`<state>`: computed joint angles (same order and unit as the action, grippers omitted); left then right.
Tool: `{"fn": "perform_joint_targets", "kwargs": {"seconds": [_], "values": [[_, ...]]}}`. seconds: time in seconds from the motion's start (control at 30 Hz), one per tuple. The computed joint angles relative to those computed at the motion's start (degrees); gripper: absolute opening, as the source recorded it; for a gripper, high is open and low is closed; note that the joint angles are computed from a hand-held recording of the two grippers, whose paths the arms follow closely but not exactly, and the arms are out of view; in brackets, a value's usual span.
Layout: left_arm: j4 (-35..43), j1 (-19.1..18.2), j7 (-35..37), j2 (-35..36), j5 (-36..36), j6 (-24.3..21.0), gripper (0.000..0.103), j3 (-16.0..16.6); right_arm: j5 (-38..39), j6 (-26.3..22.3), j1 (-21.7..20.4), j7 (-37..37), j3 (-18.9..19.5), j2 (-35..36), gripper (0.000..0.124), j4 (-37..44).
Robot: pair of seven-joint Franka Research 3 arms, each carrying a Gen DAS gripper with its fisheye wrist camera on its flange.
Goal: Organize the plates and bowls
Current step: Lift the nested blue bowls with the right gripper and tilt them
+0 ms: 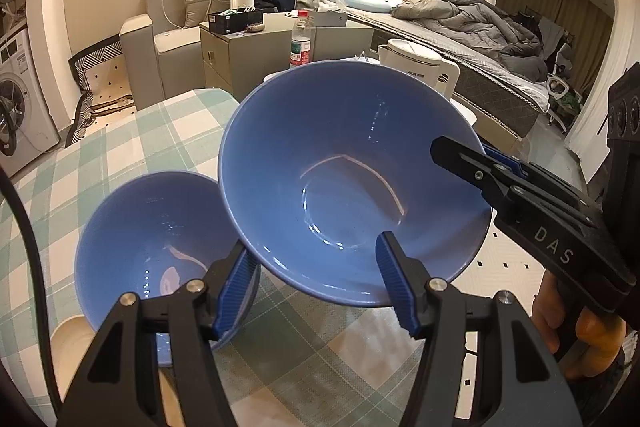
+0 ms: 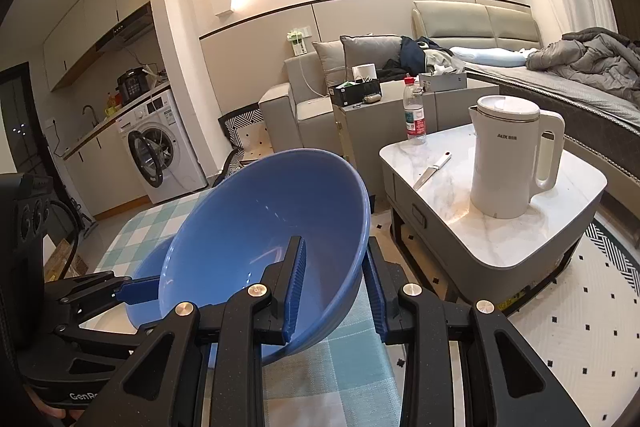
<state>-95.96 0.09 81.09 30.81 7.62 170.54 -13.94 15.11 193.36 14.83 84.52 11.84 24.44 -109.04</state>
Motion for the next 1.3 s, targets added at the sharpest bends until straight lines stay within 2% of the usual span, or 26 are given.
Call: {"fn": "perform_joint_targets", "kwargs": {"seconds": [0.47, 0.93, 1.03, 1.17, 1.3], "values": [[-4.0, 0.9, -1.4, -3.1, 1.1, 2.7, 0.061, 1.2, -2.6, 1.2, -0.7, 0.1, 2.5, -0.6, 0.03, -0.4], [-8.9, 1.0, -5.3, -6.5, 3.7, 5.4, 0.061, 4.3, -4.1, 1.8, 1.8, -0.2, 2.8, 1.2, 0.03, 1.6], [-9.3, 2.0, -5.4, -6.7, 3.6, 5.8, 0.061, 3.6, -3.6, 1.4, 3.0, -0.6, 1.9, 1.6, 0.03, 2.2], [-9.9, 2.8, -5.5, -7.0, 3.7, 6.1, 0.06, 3.4, -4.1, 1.5, 2.3, -0.7, 3.2, 2.3, 0.031, 2.8], [-10.6, 1.8, -6.8, -7.6, 4.7, 6.6, 0.06, 5.0, -4.6, 1.1, 1.6, -0.6, 4.4, 3.3, 0.031, 3.7]]}}
